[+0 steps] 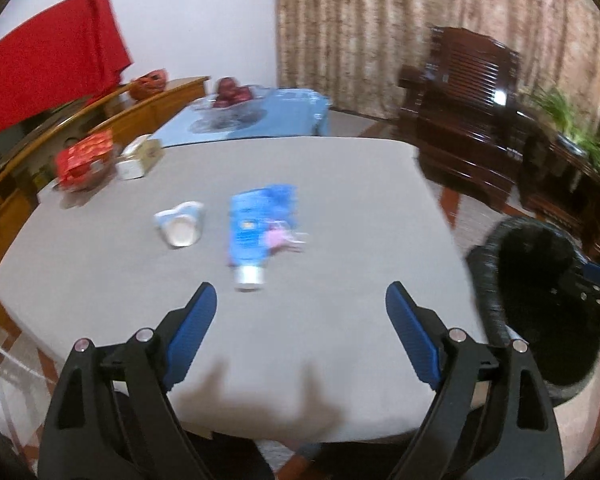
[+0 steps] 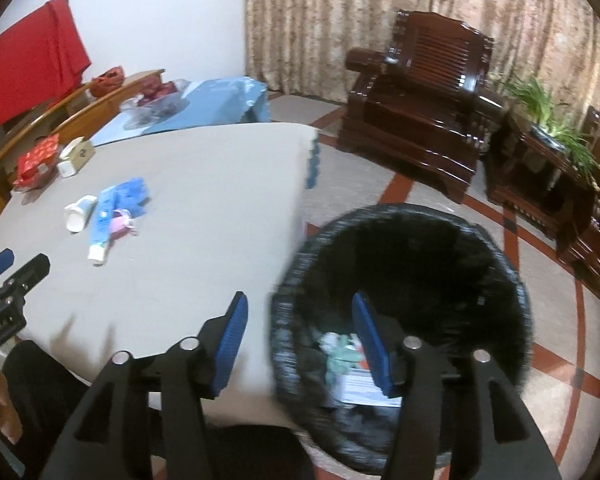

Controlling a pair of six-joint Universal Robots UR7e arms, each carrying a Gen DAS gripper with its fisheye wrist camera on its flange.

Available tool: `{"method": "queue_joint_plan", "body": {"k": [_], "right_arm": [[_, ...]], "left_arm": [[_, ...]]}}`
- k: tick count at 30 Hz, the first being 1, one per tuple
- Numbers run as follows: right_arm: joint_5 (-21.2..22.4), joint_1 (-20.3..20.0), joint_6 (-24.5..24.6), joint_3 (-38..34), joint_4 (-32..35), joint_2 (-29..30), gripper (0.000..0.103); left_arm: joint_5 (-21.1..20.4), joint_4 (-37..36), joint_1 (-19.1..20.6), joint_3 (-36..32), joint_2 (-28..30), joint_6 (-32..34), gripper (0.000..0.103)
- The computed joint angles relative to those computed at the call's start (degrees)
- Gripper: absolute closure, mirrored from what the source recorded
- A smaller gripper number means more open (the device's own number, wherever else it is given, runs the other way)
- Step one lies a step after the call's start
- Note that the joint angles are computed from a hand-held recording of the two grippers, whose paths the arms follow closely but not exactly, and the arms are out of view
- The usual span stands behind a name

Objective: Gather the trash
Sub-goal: 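Move both tools back to the hand cream tube and pink mask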

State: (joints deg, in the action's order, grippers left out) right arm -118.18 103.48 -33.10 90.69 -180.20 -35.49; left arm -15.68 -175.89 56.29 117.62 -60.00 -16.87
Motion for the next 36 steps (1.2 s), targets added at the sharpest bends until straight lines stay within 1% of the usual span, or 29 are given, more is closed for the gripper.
{"method": "queue_joint_plan", "body": {"k": [3,5,7,9,14,20,21,24,27,31,36], "right_arm": [[0.44,1.64,0.70,-0.80,-0.15,2.17,0.045],[0.58,2.86,1.07,-2.06,0.28,4.13,0.045],[0.66,3.95,1.30,-3.03,0.12,5.92,0.045],[0.94,5.18,1.88,-4.70,0.74,8.06,0.045],[1.78,7.43,2.94,-8.13,1.18,12.69,0.045],[2.20,9.64,4.06,-13.13,1.59,18.60,0.045],[2.21,9.85,4.32,-13.91,1.80,19.35,0.045],[2.47,10.45,5.30,-17.21,2.90,22.24,0.045],[2.52,10.93,5.75,-20.51,3.69,25.26,0.044],[2.44,11.34,6.04,-24.89,4.70,29.16,0.038],[1.49,11.49,6.39,-30.79,7.27,33.65,0.038]], "left_arm": [[1.12,-3.35,1.48,1.91,-2.96,3.34,0.017],[2.04,-7.37,2.57,3.14,-4.71,7.14,0.016],[2.24,-9.75,3.31,3.88,-5.89,9.21,0.016],[2.31,-13.36,4.40,4.83,-7.55,12.80,0.016],[2.80,-23.11,6.44,5.78,-8.80,22.02,0.015],[0.30,-30.00,9.69,5.90,-9.74,28.52,0.015],[0.46,-30.16,9.65,5.86,-9.67,28.71,0.015],[-0.93,-33.32,11.34,5.50,-9.44,32.12,0.015],[-2.95,-33.32,13.55,4.90,-9.80,32.47,0.015],[-5.62,-32.93,16.38,3.51,-10.01,32.61,0.015],[-8.10,-32.50,18.88,1.70,-9.07,32.54,0.015]]}}
